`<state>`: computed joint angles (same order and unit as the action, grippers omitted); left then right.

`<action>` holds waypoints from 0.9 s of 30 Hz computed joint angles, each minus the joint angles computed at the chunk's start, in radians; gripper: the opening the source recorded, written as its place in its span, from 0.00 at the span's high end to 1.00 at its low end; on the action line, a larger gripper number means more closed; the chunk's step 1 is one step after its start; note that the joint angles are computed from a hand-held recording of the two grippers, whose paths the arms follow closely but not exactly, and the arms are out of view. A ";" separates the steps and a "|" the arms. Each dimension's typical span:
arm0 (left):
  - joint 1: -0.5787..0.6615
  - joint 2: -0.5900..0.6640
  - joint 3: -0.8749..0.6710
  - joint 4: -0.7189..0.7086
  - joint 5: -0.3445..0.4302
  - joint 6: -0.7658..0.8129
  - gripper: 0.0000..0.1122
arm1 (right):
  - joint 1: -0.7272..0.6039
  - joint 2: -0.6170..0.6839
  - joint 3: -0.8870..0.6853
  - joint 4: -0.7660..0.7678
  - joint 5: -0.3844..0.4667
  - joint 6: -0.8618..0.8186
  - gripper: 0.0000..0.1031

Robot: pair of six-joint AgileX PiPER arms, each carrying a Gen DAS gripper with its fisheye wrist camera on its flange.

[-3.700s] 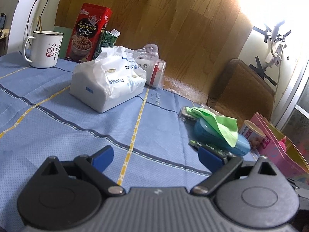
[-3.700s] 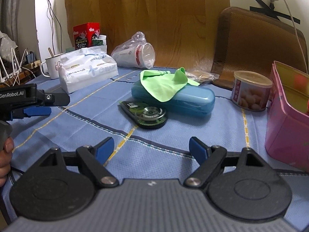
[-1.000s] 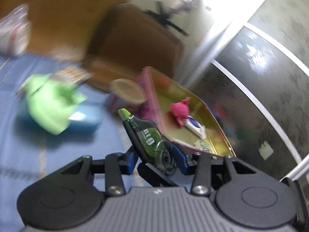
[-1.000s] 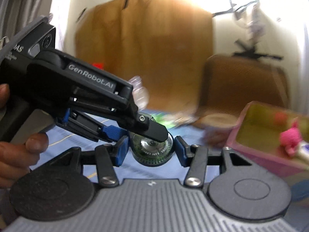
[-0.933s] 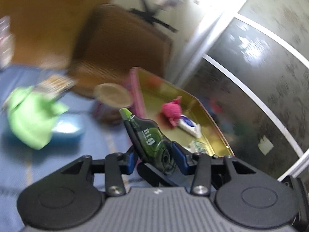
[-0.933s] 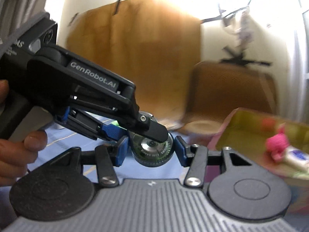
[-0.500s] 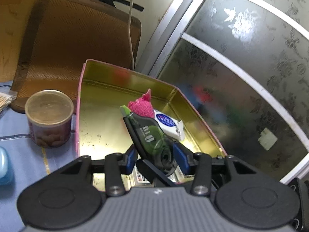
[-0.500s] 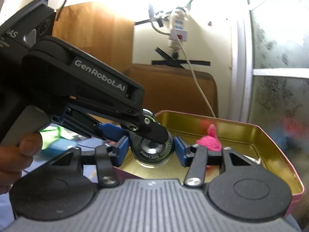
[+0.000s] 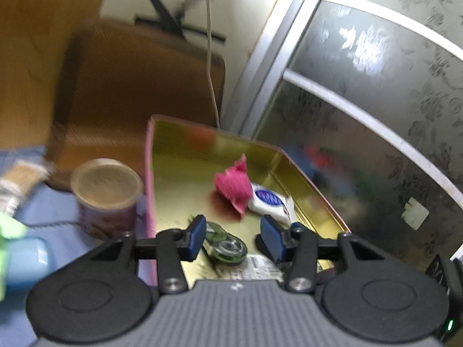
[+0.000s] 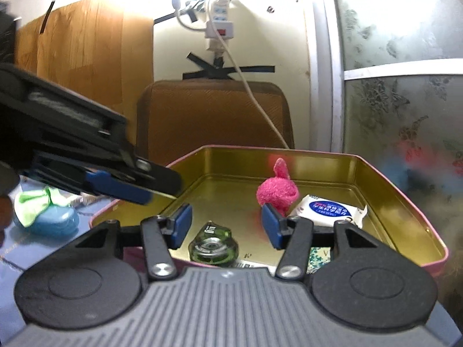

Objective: Organize soft objects
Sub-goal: 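Carry the tape measure into the pink tin with the left gripper and release, then grasp the green cloth with the right gripper and lift it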

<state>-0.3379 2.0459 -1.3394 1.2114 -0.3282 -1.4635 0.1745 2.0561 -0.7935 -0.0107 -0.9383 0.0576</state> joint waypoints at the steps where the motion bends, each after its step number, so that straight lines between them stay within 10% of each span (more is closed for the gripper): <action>1: 0.016 -0.037 0.054 -0.086 -0.012 0.100 0.59 | -0.001 -0.008 0.008 -0.011 -0.013 0.023 0.45; 8: 0.177 -0.226 0.448 -0.724 -0.115 0.797 0.56 | 0.072 -0.056 0.009 -0.079 -0.016 0.082 0.45; 12: 0.337 -0.235 0.596 -0.883 -0.173 0.942 0.56 | 0.156 -0.047 -0.055 -0.174 0.071 0.098 0.43; 20: 0.572 -0.119 0.696 -0.865 -0.352 0.874 0.54 | 0.332 0.125 -0.479 -0.400 0.462 0.312 0.12; 27: 0.571 -0.107 0.743 -0.891 -0.478 0.933 0.46 | 0.401 0.355 -0.969 -0.991 0.864 0.984 0.12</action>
<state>0.2328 1.9387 -0.5968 0.3206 -0.8060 -0.5309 0.5755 2.4113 -1.7627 -1.0012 -0.0745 1.0415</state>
